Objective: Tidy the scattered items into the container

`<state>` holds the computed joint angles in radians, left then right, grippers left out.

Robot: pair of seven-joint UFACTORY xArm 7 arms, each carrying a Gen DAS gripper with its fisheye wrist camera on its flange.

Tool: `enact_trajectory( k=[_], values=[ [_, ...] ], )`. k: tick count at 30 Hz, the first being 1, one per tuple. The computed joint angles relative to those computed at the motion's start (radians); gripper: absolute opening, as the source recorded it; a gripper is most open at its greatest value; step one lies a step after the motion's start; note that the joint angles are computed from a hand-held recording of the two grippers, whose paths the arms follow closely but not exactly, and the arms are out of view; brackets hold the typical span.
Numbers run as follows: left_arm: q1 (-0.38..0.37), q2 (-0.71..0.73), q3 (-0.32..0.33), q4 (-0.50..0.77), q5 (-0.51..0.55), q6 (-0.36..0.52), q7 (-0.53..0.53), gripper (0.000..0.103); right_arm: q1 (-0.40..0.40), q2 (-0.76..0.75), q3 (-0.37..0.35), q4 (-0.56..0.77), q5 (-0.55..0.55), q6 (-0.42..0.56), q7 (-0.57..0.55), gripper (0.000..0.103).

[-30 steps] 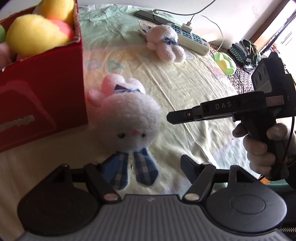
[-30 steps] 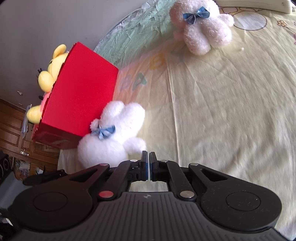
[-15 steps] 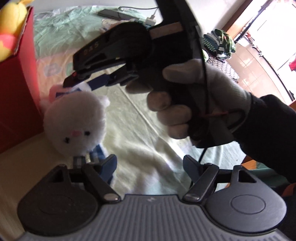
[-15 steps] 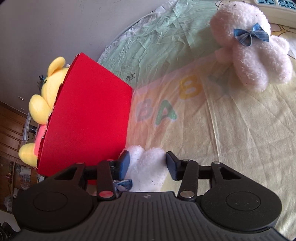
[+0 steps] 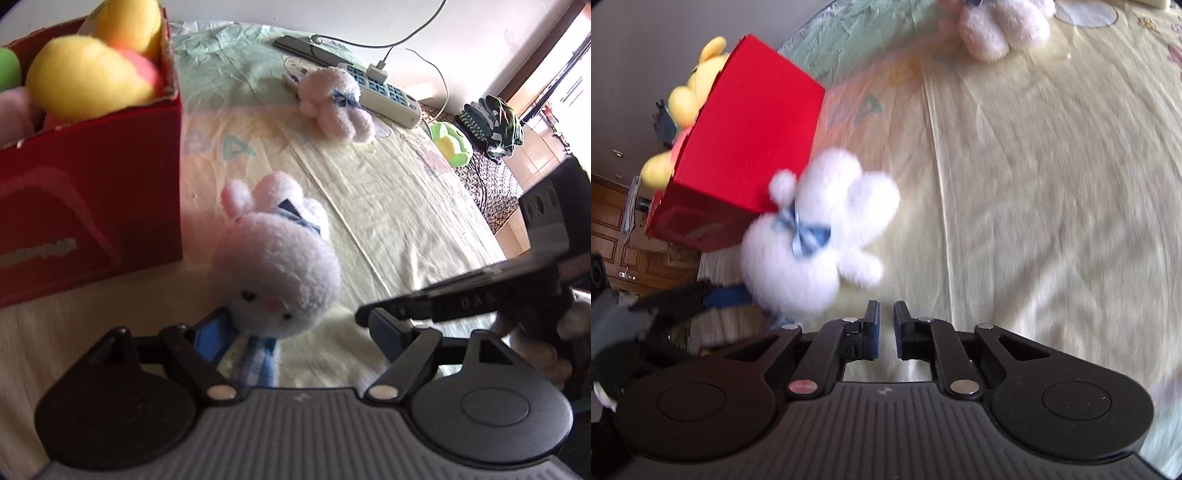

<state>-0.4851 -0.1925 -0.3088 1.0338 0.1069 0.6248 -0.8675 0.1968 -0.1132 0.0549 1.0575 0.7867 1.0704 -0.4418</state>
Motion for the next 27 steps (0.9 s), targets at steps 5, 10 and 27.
enact_trajectory(
  k=[5, 10, 27],
  values=[
    [-0.009, 0.014, 0.003, 0.012, -0.011, 0.000, 0.016, 0.083, 0.005, -0.094, -0.023, -0.061, 0.060, -0.084, -0.048, 0.020],
    [-0.023, 0.002, -0.004, 0.011, -0.033, -0.001, 0.030, 0.083, 0.030, -0.020, -0.012, 0.036, 0.099, -0.220, -0.120, 0.040],
    [-0.048, 0.041, -0.011, 0.006, -0.031, -0.005, -0.040, 0.082, 0.005, 0.360, 0.132, 0.422, -0.045, -0.073, -0.051, 0.041]
  ],
)
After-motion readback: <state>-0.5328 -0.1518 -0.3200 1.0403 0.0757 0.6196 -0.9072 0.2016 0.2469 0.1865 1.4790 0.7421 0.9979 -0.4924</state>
